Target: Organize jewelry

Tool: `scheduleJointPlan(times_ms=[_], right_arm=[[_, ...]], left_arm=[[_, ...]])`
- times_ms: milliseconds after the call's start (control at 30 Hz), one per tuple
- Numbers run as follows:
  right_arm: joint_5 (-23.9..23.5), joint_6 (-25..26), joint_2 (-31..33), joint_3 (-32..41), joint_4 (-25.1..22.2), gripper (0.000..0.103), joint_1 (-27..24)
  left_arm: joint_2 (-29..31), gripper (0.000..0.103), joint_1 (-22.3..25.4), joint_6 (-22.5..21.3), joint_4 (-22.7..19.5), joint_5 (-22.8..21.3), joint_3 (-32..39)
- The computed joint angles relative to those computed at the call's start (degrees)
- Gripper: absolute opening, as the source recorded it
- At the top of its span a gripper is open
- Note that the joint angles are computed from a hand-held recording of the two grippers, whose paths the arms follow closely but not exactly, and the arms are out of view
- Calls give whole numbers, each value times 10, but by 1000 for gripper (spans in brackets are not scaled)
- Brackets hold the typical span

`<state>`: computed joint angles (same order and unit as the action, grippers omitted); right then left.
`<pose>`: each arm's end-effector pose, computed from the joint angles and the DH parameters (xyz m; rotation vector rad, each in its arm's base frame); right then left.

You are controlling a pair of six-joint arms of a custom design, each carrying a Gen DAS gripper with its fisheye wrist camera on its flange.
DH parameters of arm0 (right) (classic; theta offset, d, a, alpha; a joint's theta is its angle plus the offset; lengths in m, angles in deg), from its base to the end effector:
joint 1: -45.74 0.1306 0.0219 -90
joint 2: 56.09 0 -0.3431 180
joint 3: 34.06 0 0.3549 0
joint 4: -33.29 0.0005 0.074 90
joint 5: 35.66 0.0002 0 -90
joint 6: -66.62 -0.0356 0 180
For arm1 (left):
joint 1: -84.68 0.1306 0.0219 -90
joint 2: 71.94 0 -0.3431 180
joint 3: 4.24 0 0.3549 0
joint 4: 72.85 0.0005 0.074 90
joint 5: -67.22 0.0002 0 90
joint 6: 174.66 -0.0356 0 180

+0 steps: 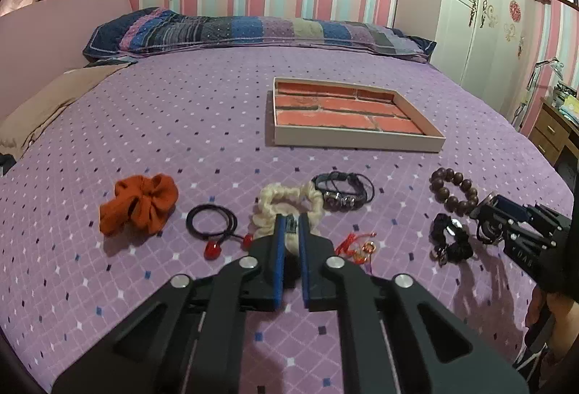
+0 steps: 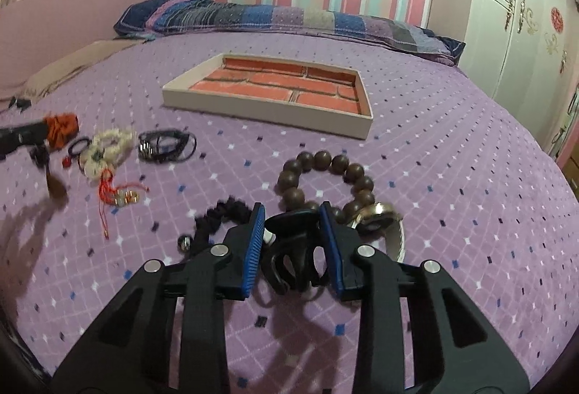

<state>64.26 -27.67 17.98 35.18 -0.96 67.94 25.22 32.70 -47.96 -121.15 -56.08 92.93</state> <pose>0.3413 0.1321 0.3617 -0.2572 2.2266 0.0551 0.3159 -0.3731 0.3935 0.0447 2.2467 -0.1169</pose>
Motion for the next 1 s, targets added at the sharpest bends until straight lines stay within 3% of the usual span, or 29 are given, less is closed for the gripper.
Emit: scheduleJointPlan(times_ms=[133,267,500,567,633,667,767,1000], right_arm=[[-26,-16,17,29,0,31,-17],[-49,-26,22,31,14,31,-27],[-54,-29,-7,-1,18,31,-18],[-49,-32,-19,-14,18,31,-15],[-52,-39,-29,-25,16,31,-15],[-50,-40,-34,-32,15,31,-14],[-43,-37,-41,-45,14,31,-12],[-37,-30,-38,-50,24,31,-6]], left_arm=[[1,7,14,-12,3,15,17],[-13,7,31,8,-3,36,4],[-42,9,16,49,-34,23,-41],[-40,16,12,66,-46,25,-48],[-42,54,7,90,-55,24,-58],[-47,57,-1,97,-53,12,-67],[-50,57,-18,102,-63,-2,-79],[-50,57,-16,116,-63,13,-96]])
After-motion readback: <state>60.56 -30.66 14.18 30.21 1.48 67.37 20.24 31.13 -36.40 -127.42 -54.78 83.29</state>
